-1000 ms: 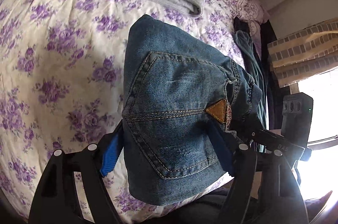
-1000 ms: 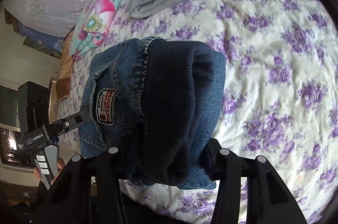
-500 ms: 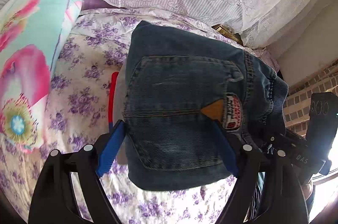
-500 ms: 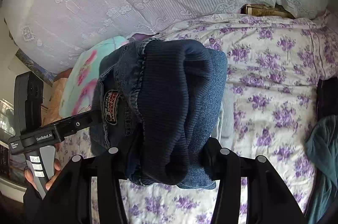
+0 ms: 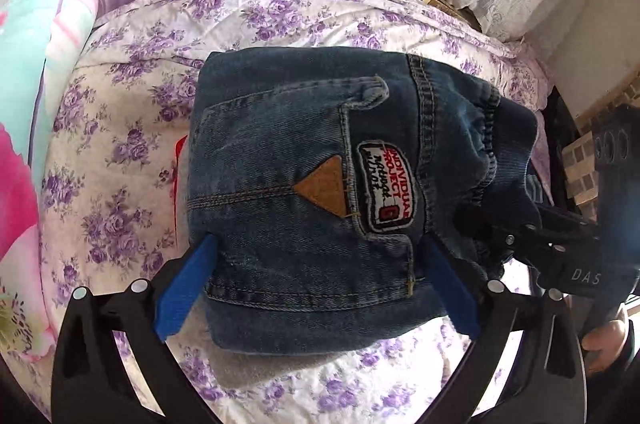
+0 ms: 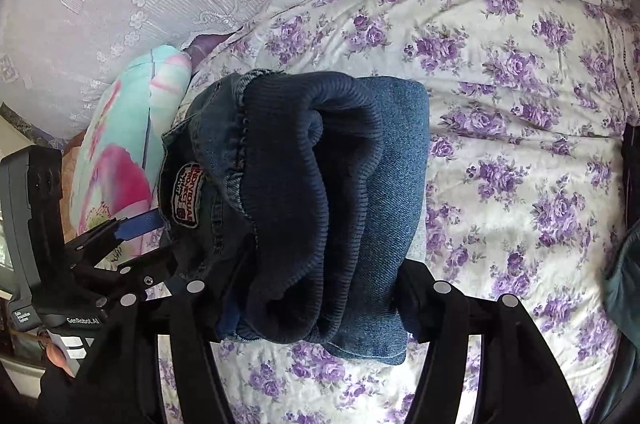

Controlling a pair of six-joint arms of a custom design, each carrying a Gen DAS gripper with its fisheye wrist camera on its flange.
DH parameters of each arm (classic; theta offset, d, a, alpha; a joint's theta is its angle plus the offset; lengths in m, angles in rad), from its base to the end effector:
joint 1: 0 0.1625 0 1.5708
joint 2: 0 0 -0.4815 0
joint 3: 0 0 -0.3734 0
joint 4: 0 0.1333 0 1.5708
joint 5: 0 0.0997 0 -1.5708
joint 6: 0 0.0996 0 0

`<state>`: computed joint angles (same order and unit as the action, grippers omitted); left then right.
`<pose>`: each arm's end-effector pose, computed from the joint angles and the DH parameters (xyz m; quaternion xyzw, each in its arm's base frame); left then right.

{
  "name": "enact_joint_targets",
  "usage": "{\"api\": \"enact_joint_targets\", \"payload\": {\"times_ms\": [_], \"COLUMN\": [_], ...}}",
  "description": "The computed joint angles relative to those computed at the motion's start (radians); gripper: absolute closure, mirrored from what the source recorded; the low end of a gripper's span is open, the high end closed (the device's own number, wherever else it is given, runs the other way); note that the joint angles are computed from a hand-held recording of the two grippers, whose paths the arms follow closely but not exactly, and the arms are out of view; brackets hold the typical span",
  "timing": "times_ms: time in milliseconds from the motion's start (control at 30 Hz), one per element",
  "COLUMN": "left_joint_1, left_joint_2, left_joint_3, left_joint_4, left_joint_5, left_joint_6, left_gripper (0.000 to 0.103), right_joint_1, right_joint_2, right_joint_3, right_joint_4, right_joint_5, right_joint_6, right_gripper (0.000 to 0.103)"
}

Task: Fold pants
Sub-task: 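Lift the folded jeans with both tools and carry them toward the grey garment, then lower the jeans onto the folded grey garment and open both tools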

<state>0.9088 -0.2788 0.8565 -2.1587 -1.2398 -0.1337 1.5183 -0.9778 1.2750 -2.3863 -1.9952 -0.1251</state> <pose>-0.4080 -0.7931 -0.0021 0.2567 0.9523 -0.0685 0.1499 0.0524 -0.7615 0.4230 -0.0196 -0.9463 0.2315 0.2250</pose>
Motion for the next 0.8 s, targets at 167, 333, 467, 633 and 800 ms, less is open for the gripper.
{"api": "enact_joint_targets", "payload": {"times_ms": [167, 333, 467, 633, 800], "left_joint_1": [-0.019, -0.134, -0.232, -0.343, -0.453], "left_joint_2": [-0.142, -0.304, -0.403, -0.492, -0.576], "left_joint_3": [0.196, 0.494, 0.719, 0.835, 0.925], "left_joint_4": [-0.148, -0.302, -0.422, -0.289, -0.203], "left_joint_5": [-0.021, 0.275, 0.403, 0.459, 0.474], "left_joint_6": [-0.098, -0.179, -0.283, -0.415, -0.527], "left_gripper": [0.006, 0.005, 0.005, 0.005, 0.005], "right_joint_1": [0.045, 0.146, 0.216, 0.265, 0.341], "right_joint_2": [-0.113, -0.248, -0.304, -0.389, -0.438], "right_joint_3": [0.136, 0.361, 0.5, 0.628, 0.698], "right_joint_4": [-0.161, -0.431, -0.515, -0.461, -0.433], "right_joint_5": [-0.005, -0.152, -0.318, -0.344, -0.418], "right_joint_6": [-0.062, -0.2, -0.178, -0.078, -0.05], "right_gripper": [0.036, 0.004, 0.004, 0.004, 0.004]}}
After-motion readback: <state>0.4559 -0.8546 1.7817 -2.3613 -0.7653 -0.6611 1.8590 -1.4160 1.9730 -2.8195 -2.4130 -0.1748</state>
